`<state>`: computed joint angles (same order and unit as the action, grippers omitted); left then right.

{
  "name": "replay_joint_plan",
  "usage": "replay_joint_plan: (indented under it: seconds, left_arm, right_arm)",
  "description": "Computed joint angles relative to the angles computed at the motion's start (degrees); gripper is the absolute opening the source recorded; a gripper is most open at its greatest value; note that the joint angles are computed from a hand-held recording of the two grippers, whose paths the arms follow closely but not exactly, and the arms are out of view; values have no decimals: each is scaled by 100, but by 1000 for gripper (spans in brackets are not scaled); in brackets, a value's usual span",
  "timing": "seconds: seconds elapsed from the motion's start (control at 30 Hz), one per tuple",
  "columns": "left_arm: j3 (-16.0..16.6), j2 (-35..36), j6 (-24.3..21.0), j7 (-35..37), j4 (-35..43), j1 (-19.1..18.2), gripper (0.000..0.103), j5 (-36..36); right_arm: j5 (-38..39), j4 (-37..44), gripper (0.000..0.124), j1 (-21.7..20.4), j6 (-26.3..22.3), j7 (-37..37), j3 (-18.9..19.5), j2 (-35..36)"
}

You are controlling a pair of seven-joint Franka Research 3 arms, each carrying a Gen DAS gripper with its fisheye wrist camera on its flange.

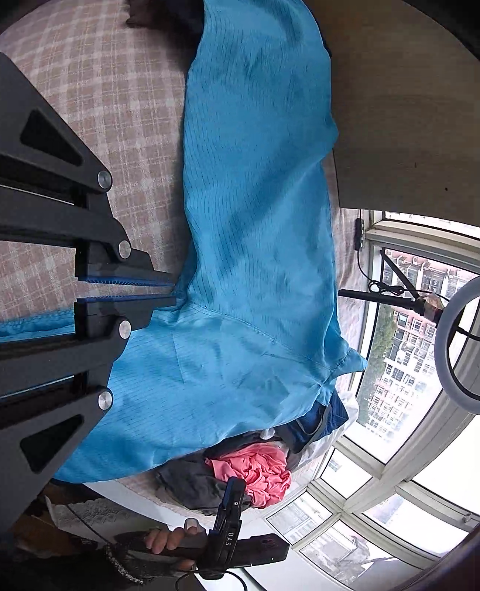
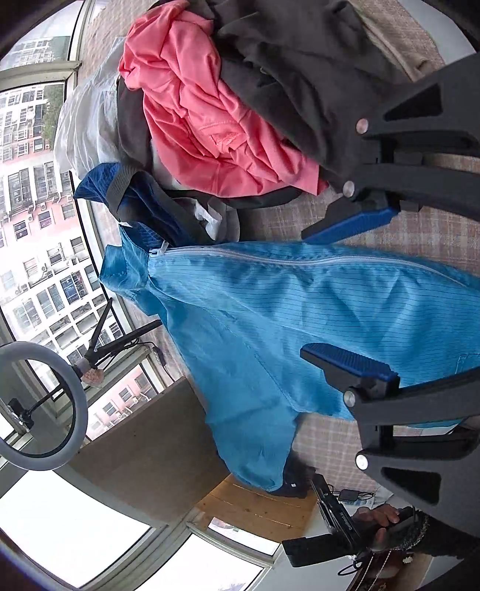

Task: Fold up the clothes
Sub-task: 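Release the coat hem and move both grippers toward the coat collar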

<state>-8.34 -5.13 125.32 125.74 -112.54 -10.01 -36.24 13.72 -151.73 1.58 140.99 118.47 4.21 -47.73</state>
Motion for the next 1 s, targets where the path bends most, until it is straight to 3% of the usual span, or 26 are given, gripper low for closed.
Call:
replay_joint_plan:
  seconds: [0.1,0.23,0.3,0.37,0.47,0.53,0.6,0.67,0.87,1.0]
  left_arm:
    - [-105,670,-155,167,533,-12,2,28]
    - [-335,1333,141,-100,957,-57,5,1205]
    - [-374,1624,115,-388,1232,-35,4,1780]
    - [-445,1746,-23,-300,1528,172,4,1585]
    - [-539,2042,-252,-319,2158,406,4,1218]
    - [-570,2286,-246,-474,2505,378,4,1414]
    - [-602,2499,-258,-679,2713,354,4,1591]
    - [-637,2655,-341,-872,2797,362,4,1689]
    - [-660,2714,19,-1176,2490,362,4,2099]
    - [-700,2733,269,-1253,2377,432,4,2113]
  right_arm:
    - [158,387,55,66,337,-233,-257,1152]
    - [-312,894,55,-217,374,-189,-167,2154]
    - [-1075,1273,52,-537,-262,194,83,2486]
    - [-1306,1478,40,-433,-514,18,-36,2430]
    - [-1248,1711,40,-257,-412,-488,-261,2254]
    - [-1105,2014,43,-236,48,-641,-347,2360]
    - [-1265,2600,54,-340,175,-682,-311,2893]
    - [-1439,3381,55,-371,25,-751,-349,3679]
    - [-1544,5434,55,-227,-644,-857,-752,5675]
    - [-1020,5969,51,-284,-771,-985,-911,6263]
